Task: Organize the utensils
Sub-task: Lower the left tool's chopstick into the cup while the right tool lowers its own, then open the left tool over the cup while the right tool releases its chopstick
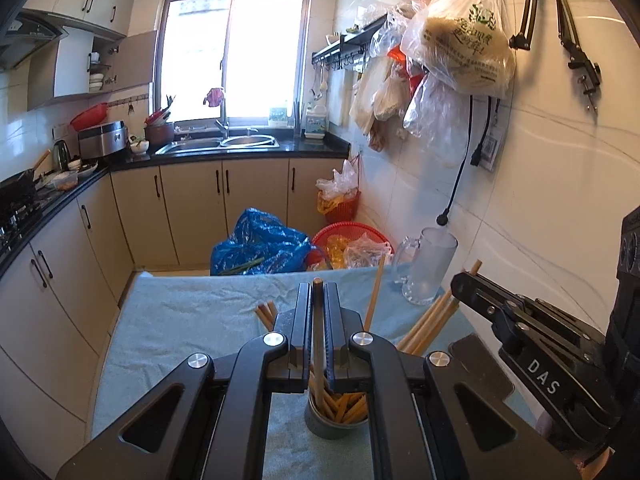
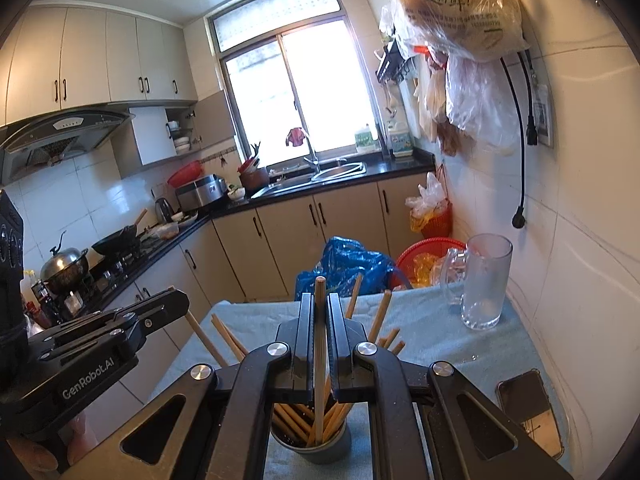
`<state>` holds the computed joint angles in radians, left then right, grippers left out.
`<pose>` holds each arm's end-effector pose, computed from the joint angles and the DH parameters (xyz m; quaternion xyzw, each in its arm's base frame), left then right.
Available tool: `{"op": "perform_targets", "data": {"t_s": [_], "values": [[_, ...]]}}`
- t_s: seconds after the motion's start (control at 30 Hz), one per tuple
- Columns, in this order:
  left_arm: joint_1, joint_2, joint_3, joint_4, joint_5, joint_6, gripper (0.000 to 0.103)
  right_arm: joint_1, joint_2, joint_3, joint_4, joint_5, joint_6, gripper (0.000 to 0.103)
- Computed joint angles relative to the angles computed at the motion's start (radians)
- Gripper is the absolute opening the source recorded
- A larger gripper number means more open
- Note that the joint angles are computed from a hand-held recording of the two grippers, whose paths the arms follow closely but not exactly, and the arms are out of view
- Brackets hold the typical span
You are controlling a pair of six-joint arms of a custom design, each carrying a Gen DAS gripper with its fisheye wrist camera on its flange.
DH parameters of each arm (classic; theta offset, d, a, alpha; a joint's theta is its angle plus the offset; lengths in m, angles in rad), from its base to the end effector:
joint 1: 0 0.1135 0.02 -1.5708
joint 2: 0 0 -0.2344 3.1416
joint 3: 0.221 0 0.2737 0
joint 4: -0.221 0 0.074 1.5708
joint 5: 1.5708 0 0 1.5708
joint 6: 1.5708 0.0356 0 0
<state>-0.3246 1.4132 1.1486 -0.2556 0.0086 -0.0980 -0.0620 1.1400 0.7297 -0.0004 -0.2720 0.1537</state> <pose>0.3333 -0.1125 0.2786 0.1000 0.8594 -0.1088 0.4895 0.2902 -0.0084 0.2317 0.0153 0.8319 0.1382 0.5372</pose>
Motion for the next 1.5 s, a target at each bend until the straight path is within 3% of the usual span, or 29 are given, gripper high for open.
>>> {"op": "perform_targets", "data": {"t_s": [0.73, 1.2, 1.27, 1.37, 1.4, 1.47, 1.5], "values": [[0.025, 0.016, -0.075, 0.019, 0.019, -0.034, 0.005, -0.002, 0.107, -0.012, 0.013, -0.01, -0.015, 0.007], [0.029, 0.008, -0.089, -0.01, 0.032, -0.064, 0.005, 0.018, 0.083, -0.025, -0.006, 0.002, -0.023, 0.008], [0.032, 0.013, -0.081, -0.02, 0.035, -0.078, 0.005, 0.018, 0.076, -0.022, -0.015, 0.003, -0.022, 0.015], [0.035, 0.008, -0.078, -0.033, 0.022, -0.093, 0.008, 0.013, 0.053, -0.031, -0.011, 0.001, -0.014, 0.043], [0.033, 0.0, -0.082, -0.034, 0.012, -0.095, 0.011, 0.011, 0.034, -0.041, -0.009, 0.003, -0.011, 0.046], [0.03, -0.021, -0.094, -0.03, -0.009, -0.101, 0.03, 0.006, 0.003, -0.05, -0.019, 0.006, -0.013, 0.048], [0.028, -0.037, -0.105, -0.026, -0.021, -0.106, 0.033, 0.001, -0.014, -0.054, -0.026, 0.003, -0.013, 0.05]]}}
